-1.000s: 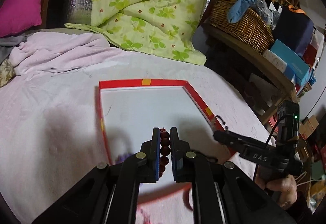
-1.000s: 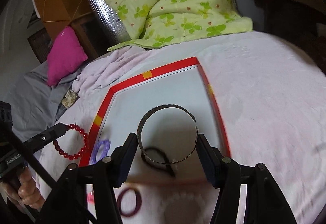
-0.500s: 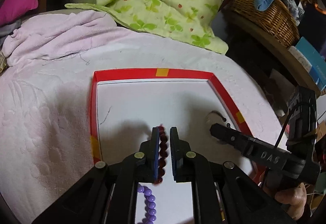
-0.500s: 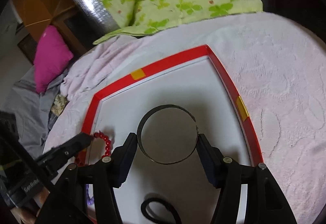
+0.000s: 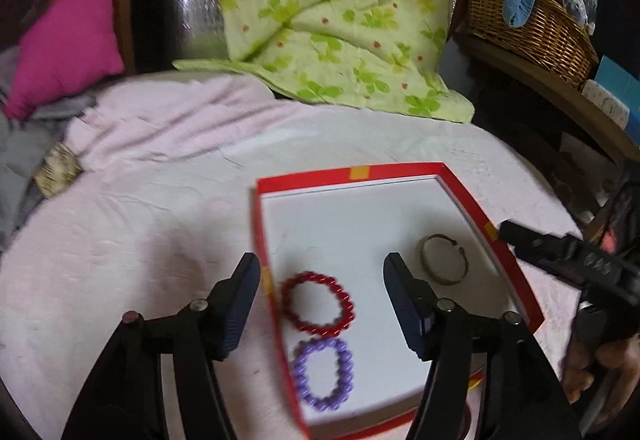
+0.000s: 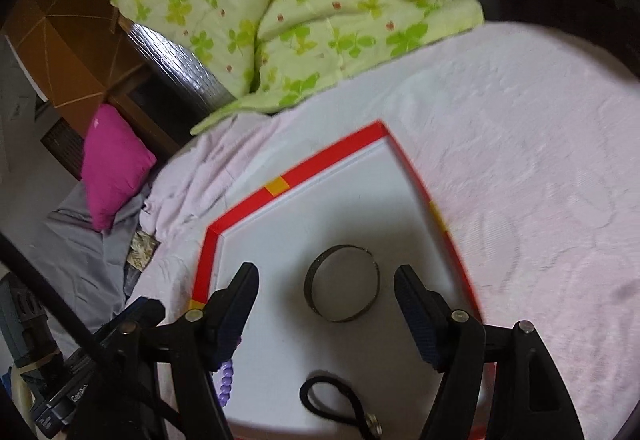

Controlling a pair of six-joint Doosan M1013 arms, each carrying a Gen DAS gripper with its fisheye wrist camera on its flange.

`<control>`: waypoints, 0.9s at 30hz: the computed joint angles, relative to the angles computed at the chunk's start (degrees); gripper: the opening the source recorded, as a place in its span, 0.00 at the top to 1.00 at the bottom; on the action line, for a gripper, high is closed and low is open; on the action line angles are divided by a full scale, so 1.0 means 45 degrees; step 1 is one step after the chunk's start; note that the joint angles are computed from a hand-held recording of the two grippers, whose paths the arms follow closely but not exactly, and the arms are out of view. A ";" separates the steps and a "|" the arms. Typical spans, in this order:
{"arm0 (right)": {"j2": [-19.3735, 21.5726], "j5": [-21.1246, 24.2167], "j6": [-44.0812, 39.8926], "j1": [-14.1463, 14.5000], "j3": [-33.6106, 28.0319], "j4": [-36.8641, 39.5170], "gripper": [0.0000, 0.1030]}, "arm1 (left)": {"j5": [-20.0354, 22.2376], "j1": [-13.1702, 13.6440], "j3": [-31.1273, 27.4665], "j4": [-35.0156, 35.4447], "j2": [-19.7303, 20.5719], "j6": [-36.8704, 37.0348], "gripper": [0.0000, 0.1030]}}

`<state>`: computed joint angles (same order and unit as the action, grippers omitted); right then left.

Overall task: Organize jewelry
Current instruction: 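Withdraw both tools and move the left tool to the pink crystal bracelet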

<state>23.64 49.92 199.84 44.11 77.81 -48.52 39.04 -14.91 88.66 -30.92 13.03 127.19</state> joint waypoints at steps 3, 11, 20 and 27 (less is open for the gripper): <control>-0.0277 0.0277 0.0522 0.0288 0.0209 -0.0407 0.28 | -0.0497 0.0061 0.0447 0.0586 -0.0423 -0.0206 0.32; -0.0994 0.0583 0.1848 0.1102 0.1088 -0.1042 0.29 | -0.1101 0.0527 0.1622 0.2405 -0.1177 -0.1081 0.32; -0.1550 0.0518 0.3871 0.2208 0.2114 -0.1470 0.30 | -0.0362 0.1528 0.2938 0.2818 -0.1988 -0.1313 0.32; -0.1483 -0.0469 0.4199 0.2492 0.2368 -0.0894 0.47 | 0.0412 0.1663 0.3680 0.1998 -0.2479 0.0224 0.32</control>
<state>16.96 47.81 218.74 55.32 88.47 -52.54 40.90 -7.43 105.22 -21.93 1.88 128.19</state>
